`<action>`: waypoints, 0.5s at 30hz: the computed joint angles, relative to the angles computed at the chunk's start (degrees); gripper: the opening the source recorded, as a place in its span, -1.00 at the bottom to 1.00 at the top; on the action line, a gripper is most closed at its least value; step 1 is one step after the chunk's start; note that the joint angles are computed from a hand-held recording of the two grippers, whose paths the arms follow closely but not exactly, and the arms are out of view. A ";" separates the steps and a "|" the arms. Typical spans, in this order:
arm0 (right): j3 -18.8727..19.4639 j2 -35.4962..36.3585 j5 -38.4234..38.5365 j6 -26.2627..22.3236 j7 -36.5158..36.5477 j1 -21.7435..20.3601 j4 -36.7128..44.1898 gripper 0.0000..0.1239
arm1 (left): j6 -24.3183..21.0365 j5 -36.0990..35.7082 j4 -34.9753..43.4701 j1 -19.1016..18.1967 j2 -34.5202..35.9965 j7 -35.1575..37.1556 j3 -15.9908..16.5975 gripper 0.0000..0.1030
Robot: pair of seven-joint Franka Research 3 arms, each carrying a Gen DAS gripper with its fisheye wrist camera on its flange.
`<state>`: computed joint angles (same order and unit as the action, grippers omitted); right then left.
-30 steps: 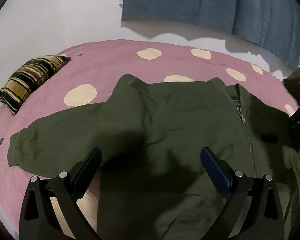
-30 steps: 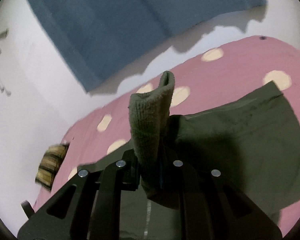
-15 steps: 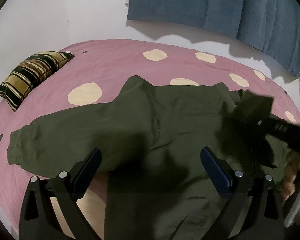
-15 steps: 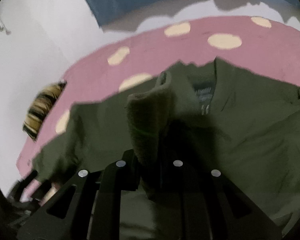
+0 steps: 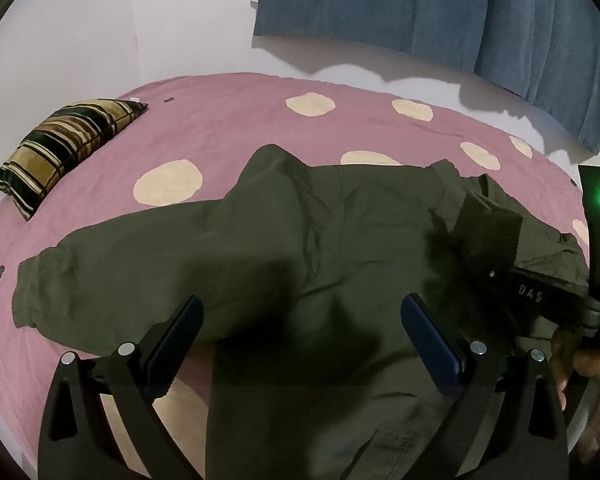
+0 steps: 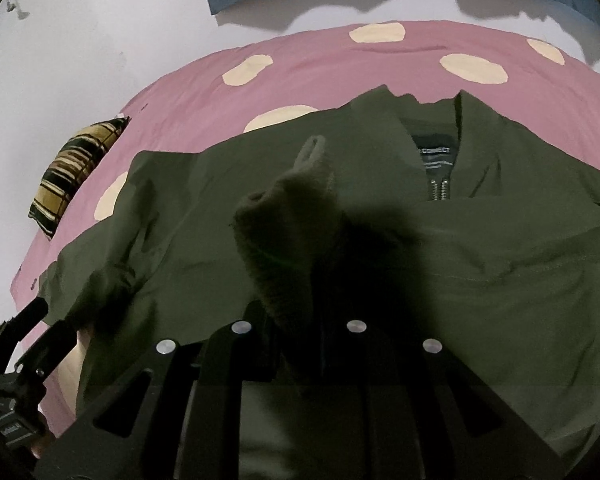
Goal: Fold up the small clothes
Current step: 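Carry the sleeve cuff across the jacket body with the right gripper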
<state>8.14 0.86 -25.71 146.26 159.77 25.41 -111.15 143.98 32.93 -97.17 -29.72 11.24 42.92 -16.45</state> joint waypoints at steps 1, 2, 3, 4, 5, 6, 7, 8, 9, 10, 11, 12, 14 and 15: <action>0.04 0.21 0.07 -0.01 -0.12 0.06 0.25 -0.78 | 0.01 -0.03 -0.01 0.01 0.00 0.03 0.01 0.91; 0.06 0.50 0.54 0.17 -0.60 0.11 0.55 -0.78 | 0.03 -0.07 0.00 0.02 0.00 0.08 0.01 0.91; 0.04 0.72 0.93 0.39 -1.06 0.20 0.76 -0.78 | 0.05 0.03 0.01 0.00 -0.01 -0.01 0.04 0.91; 0.00 0.80 1.08 0.50 -1.35 0.30 0.82 -0.78 | 0.04 0.29 0.01 -0.09 0.01 -0.27 0.09 0.91; 0.00 1.03 1.82 0.80 -2.20 0.39 0.94 -0.78 | 0.13 0.33 0.00 -0.08 0.00 -0.29 0.09 0.91; -0.02 1.20 2.54 0.96 -2.97 0.49 1.03 -0.78 | 0.19 0.42 -0.09 -0.09 -0.01 -0.35 0.10 0.91; 0.03 1.64 3.43 0.78 -4.25 0.64 1.47 -0.77 | 0.16 0.49 -0.08 -0.11 0.01 -0.41 0.11 0.91; -0.01 1.86 4.25 0.63 -5.27 0.78 1.66 -0.76 | 0.20 0.37 -0.13 -0.06 -0.02 -0.34 0.09 0.91; -0.04 2.16 5.43 0.69 -6.48 0.88 1.83 -0.75 | 0.15 0.23 -0.09 -0.04 0.03 -0.27 0.05 0.91; -0.07 2.48 7.15 0.97 -8.05 0.92 1.92 -0.71 | 0.20 0.18 -0.20 -0.02 -0.06 -0.28 0.05 0.91; -0.13 2.68 8.94 1.38 -9.64 0.92 1.88 -0.66 | 0.21 0.26 -0.20 -0.04 -0.05 -0.32 0.06 0.91; -0.14 2.81 11.01 1.78 -11.47 0.89 1.75 -0.64 | 0.15 0.28 -0.21 -0.06 -0.08 -0.33 0.04 0.91; -0.18 2.78 14.00 2.70 -14.14 0.97 1.37 -0.56 | 0.15 0.23 -0.25 -0.04 -0.10 -0.30 0.03 0.91; -0.22 2.52 15.21 3.57 -15.01 1.00 0.88 -0.53 | 0.08 0.24 -0.23 -0.06 -0.10 -0.35 0.03 0.91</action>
<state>7.92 3.38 -10.50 149.83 144.76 26.42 -110.27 144.06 33.16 -97.40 -29.78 11.14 42.57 -16.42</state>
